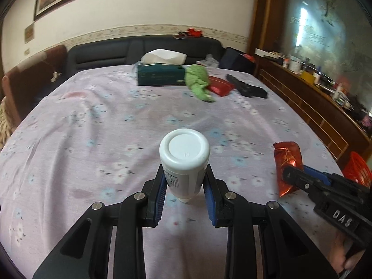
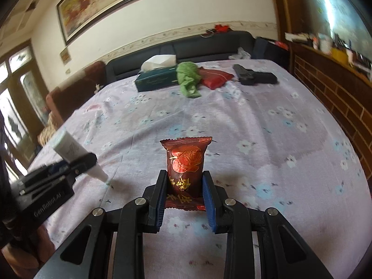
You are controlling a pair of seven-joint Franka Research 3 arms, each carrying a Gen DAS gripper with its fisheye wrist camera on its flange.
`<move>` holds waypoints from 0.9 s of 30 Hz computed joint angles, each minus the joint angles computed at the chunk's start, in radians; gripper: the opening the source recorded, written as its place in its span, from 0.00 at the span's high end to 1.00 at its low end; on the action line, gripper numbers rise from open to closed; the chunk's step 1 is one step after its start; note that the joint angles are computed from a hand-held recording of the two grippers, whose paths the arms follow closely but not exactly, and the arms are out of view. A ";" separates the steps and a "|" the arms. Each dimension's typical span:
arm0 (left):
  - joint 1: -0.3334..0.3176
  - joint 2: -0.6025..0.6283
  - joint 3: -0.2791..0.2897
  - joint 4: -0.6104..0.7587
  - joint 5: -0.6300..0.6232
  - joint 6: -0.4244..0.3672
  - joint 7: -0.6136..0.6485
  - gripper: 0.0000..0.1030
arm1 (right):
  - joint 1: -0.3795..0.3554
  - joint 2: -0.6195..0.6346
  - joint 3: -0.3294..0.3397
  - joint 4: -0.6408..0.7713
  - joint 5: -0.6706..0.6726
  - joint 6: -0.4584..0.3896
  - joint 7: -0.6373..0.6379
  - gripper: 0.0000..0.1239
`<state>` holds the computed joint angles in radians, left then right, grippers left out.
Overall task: Collect trash
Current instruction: 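Carry the spray bottle and candy packet toward the red wastebasket, then open both tools to drop the bottle and packet into the wastebasket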
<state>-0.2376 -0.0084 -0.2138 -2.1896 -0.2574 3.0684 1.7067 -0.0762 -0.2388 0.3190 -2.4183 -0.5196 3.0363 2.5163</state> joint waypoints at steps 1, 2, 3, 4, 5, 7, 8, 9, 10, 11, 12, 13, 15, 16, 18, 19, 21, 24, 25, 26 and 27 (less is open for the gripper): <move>-0.003 -0.006 -0.003 -0.003 -0.007 0.001 0.008 0.72 | 0.021 -0.024 -0.023 -0.020 0.028 0.001 -0.015 0.75; -0.013 -0.015 -0.004 -0.006 -0.049 -0.003 0.050 0.72 | 0.027 -0.044 -0.031 -0.037 0.049 0.002 -0.024 0.75; -0.029 -0.026 -0.001 -0.008 -0.112 -0.013 0.107 0.72 | 0.040 -0.072 -0.046 -0.061 0.081 0.001 -0.042 0.75; -0.041 -0.035 0.001 -0.010 -0.141 -0.023 0.131 0.72 | 0.058 -0.098 -0.064 -0.083 0.118 -0.001 -0.067 0.75; -0.050 -0.042 0.004 -0.011 -0.148 -0.032 0.139 0.72 | 0.079 -0.129 -0.086 -0.110 0.157 -0.001 -0.093 0.75; -0.076 -0.062 0.009 -0.017 -0.178 -0.056 0.165 0.72 | 0.103 -0.196 -0.117 -0.165 0.213 -0.001 -0.128 0.75; -0.093 -0.070 0.015 -0.021 -0.204 -0.060 0.189 0.72 | 0.105 -0.224 -0.123 -0.187 0.232 -0.006 -0.139 0.75; -0.107 -0.079 0.017 -0.026 -0.218 -0.062 0.202 0.72 | 0.103 -0.256 -0.127 -0.210 0.249 -0.009 -0.148 0.75; -0.124 -0.089 0.017 -0.031 -0.226 -0.062 0.210 0.72 | 0.096 -0.298 -0.129 -0.241 0.266 -0.012 -0.152 0.75; -0.137 -0.097 0.018 -0.036 -0.229 -0.061 0.213 0.72 | 0.092 -0.328 -0.131 -0.263 0.281 -0.013 -0.159 0.75; -0.151 -0.104 0.019 -0.037 -0.230 -0.065 0.212 0.72 | 0.092 -0.372 -0.141 -0.296 0.299 -0.018 -0.169 0.75; -0.171 -0.110 0.021 -0.034 -0.242 -0.076 0.221 0.72 | 0.090 -0.404 -0.146 -0.318 0.315 -0.022 -0.177 0.75; -0.199 -0.115 0.022 -0.023 -0.252 -0.094 0.230 0.72 | 0.081 -0.485 -0.160 -0.372 0.347 -0.029 -0.192 0.75; -0.209 -0.115 0.019 -0.016 -0.251 -0.101 0.230 0.72 | 0.075 -0.521 -0.164 -0.394 0.360 -0.034 -0.201 0.75; -0.234 -0.114 0.010 0.002 -0.256 -0.121 0.241 0.72 | 0.047 -0.599 -0.163 -0.433 0.382 -0.057 -0.215 0.75; -0.245 -0.111 -0.001 0.015 -0.250 -0.127 0.240 0.72 | 0.023 -0.652 -0.159 -0.457 0.390 -0.075 -0.220 0.75; -0.263 -0.099 -0.017 0.038 -0.243 -0.135 0.244 0.72 | -0.016 -0.740 -0.159 -0.494 0.407 -0.101 -0.236 0.75; -0.293 -0.071 -0.049 0.097 -0.252 -0.168 0.264 0.72 | -0.087 -0.890 -0.167 -0.548 0.430 -0.177 -0.263 0.75; -0.299 -0.058 -0.062 0.118 -0.253 -0.180 0.267 0.72 | -0.107 -0.938 -0.179 -0.564 0.438 -0.203 -0.277 0.75; -0.304 -0.046 -0.073 0.140 -0.257 -0.193 0.275 0.72 | -0.126 -0.971 -0.188 -0.575 0.448 -0.222 -0.290 0.75; -0.308 -0.032 -0.086 0.162 -0.265 -0.205 0.284 0.72 | -0.147 -1.006 -0.199 -0.586 0.458 -0.246 -0.303 0.75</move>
